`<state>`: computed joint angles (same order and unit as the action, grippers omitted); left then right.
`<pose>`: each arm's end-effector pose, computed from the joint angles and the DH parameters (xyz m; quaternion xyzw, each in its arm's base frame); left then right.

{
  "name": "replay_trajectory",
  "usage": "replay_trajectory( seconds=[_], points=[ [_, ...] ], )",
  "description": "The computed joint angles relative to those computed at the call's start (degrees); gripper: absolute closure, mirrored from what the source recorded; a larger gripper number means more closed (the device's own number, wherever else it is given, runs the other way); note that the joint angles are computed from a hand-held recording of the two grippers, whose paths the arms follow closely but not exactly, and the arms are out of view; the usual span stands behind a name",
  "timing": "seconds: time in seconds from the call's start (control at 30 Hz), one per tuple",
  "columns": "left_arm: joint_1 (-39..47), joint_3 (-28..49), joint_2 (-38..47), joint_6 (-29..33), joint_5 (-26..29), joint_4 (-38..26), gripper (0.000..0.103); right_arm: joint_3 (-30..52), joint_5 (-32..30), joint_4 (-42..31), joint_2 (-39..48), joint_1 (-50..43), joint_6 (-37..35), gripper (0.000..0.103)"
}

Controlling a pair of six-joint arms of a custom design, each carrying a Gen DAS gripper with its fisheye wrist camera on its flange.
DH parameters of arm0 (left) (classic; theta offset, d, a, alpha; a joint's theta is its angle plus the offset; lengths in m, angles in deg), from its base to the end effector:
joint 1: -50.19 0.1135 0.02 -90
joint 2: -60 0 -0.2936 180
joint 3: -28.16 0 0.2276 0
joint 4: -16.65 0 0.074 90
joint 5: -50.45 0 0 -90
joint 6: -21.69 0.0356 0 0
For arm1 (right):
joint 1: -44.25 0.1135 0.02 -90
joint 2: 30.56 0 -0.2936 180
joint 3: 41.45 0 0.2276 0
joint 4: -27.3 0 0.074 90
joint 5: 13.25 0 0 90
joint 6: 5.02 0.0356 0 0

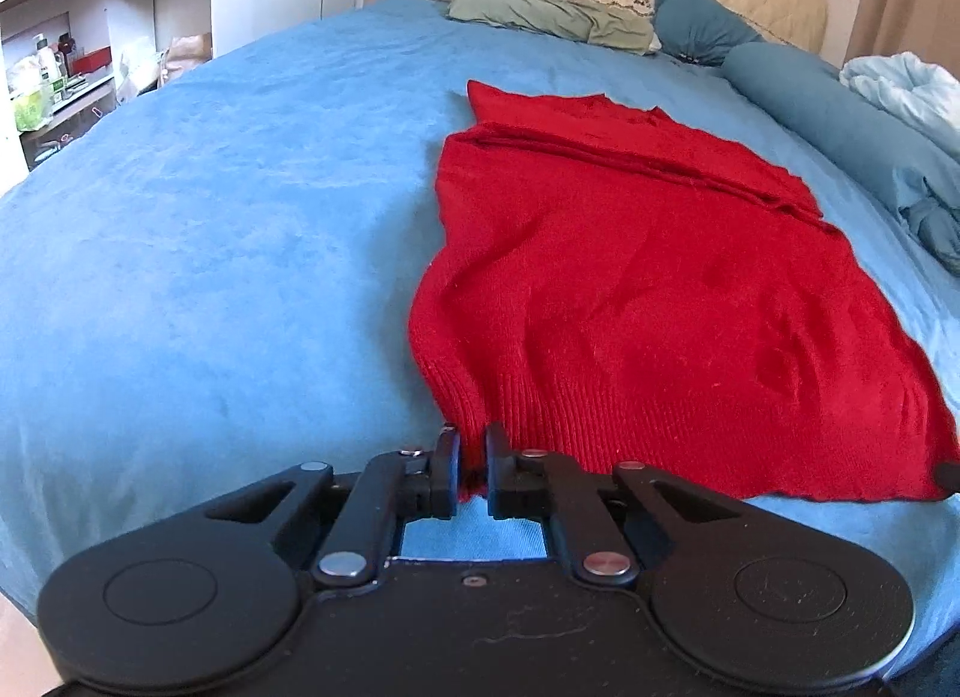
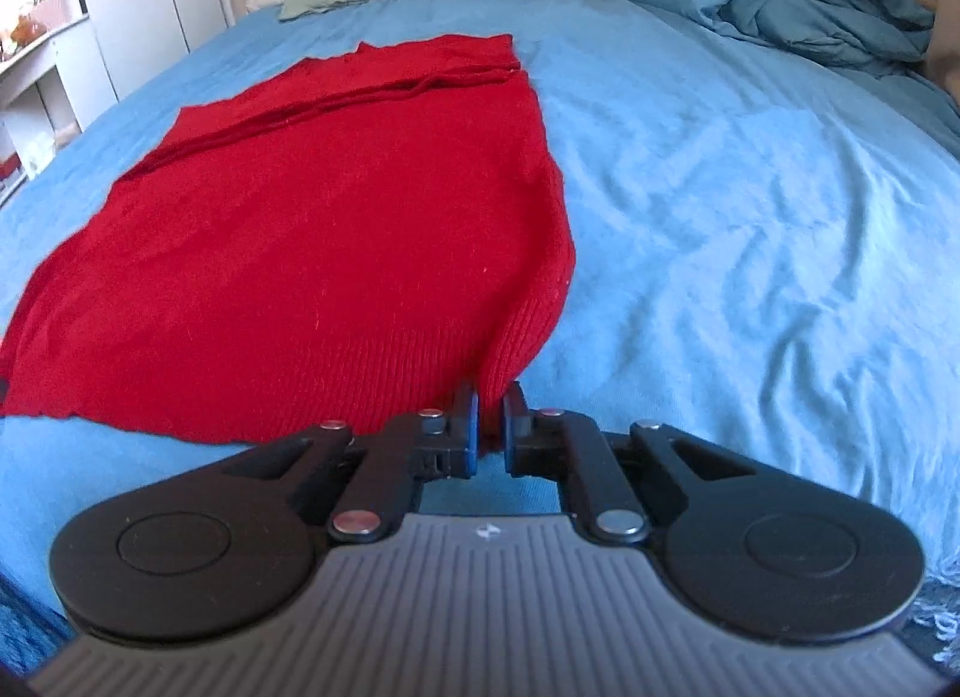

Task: Fold small clothes
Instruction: 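Grasp the sweater hem with both grippers, then lift the hem with both grippers and fold it toward the collar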

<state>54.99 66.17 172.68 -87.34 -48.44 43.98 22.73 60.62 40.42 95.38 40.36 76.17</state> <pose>0.2660 0.0279 0.0846 -0.2193 0.9029 0.0267 0.3688 0.3713 -0.0153 0.0695 -0.0893 0.9233 0.0918 0.3620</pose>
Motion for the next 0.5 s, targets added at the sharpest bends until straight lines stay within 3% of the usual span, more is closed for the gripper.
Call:
replay_trajectory(
  seconds=[0.3,0.5],
  points=[
    [0.4,2.0,-13.4,-1.3,-0.6,-13.3,0.096,3.2,-7.4,-7.9,-6.4,-3.8,5.3,0.081],
    [2.4,11.9,-20.5,-1.4,1.6,-23.8,0.096,13.0,-13.5,-17.3,-9.7,-4.5,11.8,0.081]
  ],
)
